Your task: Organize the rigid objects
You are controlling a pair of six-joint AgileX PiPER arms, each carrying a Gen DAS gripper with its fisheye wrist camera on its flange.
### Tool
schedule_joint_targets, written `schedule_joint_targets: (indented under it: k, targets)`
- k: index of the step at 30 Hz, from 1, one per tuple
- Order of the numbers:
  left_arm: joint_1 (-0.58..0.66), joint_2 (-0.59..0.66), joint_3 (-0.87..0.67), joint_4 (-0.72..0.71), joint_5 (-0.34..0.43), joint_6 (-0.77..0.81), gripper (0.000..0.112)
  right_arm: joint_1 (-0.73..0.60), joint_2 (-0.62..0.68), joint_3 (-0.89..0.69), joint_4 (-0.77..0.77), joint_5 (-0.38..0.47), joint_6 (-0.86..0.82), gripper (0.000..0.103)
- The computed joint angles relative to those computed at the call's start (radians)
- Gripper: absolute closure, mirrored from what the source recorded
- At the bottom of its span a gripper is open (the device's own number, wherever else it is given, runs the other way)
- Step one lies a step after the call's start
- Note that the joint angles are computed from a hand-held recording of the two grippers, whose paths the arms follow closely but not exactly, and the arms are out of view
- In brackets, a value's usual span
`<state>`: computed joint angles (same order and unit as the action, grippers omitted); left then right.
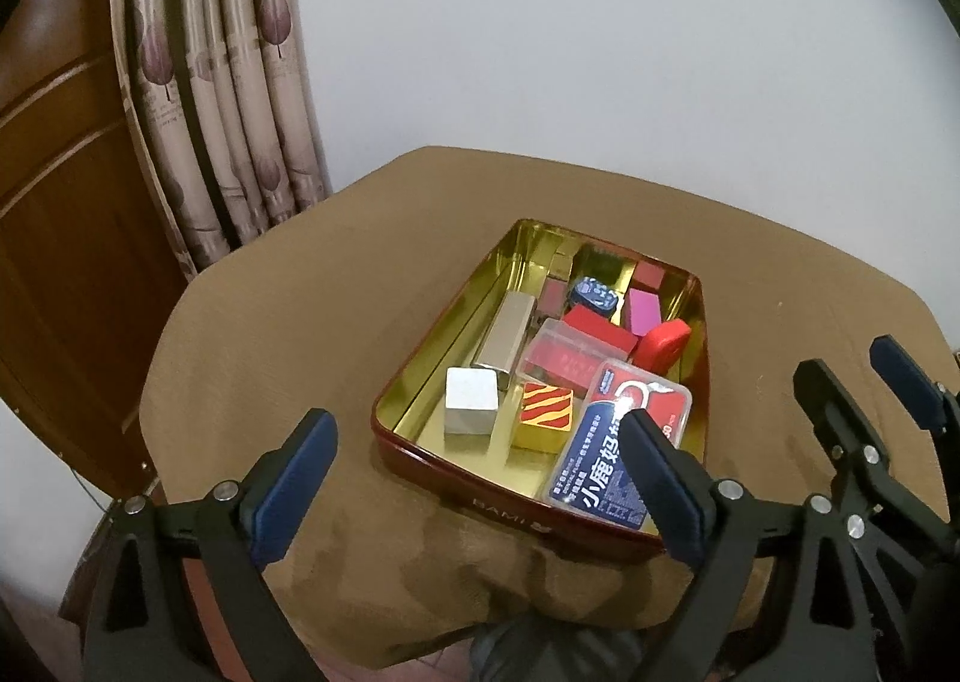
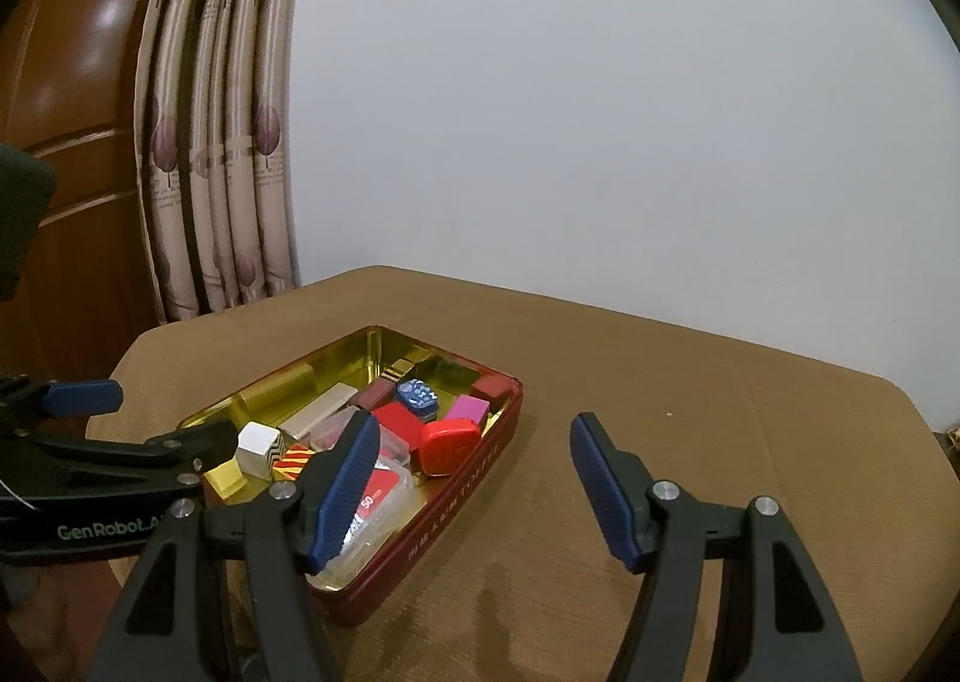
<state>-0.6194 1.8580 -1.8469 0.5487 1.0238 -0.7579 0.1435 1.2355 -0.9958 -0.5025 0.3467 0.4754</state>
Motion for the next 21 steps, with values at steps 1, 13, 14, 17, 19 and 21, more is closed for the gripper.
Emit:
schedule_joint_targets:
  k: [1, 13, 14, 17, 19, 21]
  targets:
    - [0.004, 0.002, 0.000, -0.005, 0.000, 0.003, 0.012, 0.003, 0.003, 0.000, -0.022, 0.005, 0.020, 0.035]
    - [0.051, -0.002, 0.031, -0.072, -0.028, 0.005, 0.010, -0.015, 0.030, -0.005, 0.027, 0.003, -0.032, 0.035]
    - [0.048, -0.003, 0.034, -0.061, -0.025, -0.007, 0.010, -0.013, 0.033, -0.007, 0.024, 0.004, -0.031, 0.035]
    - [0.043, -0.007, 0.049, -0.033, -0.035, -0.028, 0.010, -0.014, 0.041, -0.009, 0.029, 0.005, -0.036, 0.035]
    - [0.037, -0.016, 0.068, -0.015, -0.054, -0.036, 0.010, -0.014, 0.045, -0.010, 0.026, 0.006, -0.033, 0.035]
    - [0.029, -0.023, 0.084, 0.003, -0.071, -0.040, 0.010, -0.016, 0.046, -0.012, 0.036, 0.004, -0.044, 0.035]
